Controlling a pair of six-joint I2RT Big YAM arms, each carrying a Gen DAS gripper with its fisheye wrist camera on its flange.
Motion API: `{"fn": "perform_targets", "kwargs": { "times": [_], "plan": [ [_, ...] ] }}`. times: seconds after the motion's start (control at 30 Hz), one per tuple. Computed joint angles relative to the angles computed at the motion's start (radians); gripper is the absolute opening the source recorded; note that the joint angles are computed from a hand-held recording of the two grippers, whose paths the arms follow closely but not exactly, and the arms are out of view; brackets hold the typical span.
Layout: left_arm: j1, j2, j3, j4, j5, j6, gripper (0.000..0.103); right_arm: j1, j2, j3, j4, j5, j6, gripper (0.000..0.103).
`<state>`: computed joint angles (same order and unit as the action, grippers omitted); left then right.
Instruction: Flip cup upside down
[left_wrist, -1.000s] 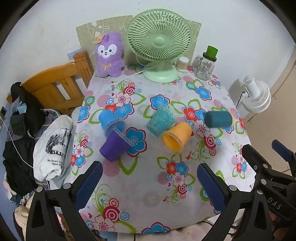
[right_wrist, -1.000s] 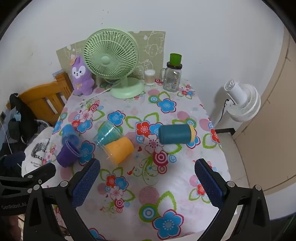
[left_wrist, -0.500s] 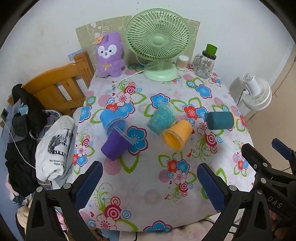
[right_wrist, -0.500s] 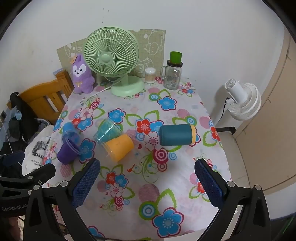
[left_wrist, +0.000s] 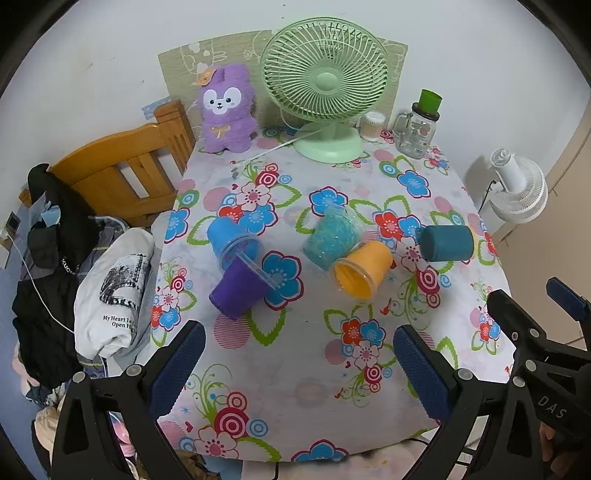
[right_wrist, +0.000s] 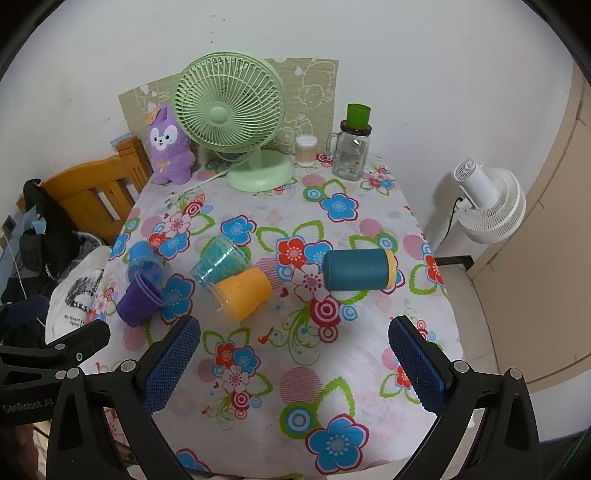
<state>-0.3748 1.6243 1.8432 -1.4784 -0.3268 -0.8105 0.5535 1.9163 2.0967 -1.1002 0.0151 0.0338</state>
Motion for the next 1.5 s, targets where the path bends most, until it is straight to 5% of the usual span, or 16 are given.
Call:
{"fn": "perform_targets", "kwargs": {
  "times": [0.6, 0.97, 1.5],
  "plan": [
    [0.011, 0.013, -0.014, -0.006, 0.012, -0.006, 0.103, 0.002, 0.038, 0.053, -0.039, -0.005, -0.010, 0.103],
    [0.051, 0.022, -0.021, -0.048, 0.039, 0.011, 0.103, 0.026, 0.133, 0.198, -0.132, -0.029, -0.008, 0.103],
    [0.184, 0.025, -0.175, 0.020, 0.168, 0.165, 0.103, 0.107, 0.329, 0.430, -0.283, -0.023, 0.073, 0.103]
  ]
}}
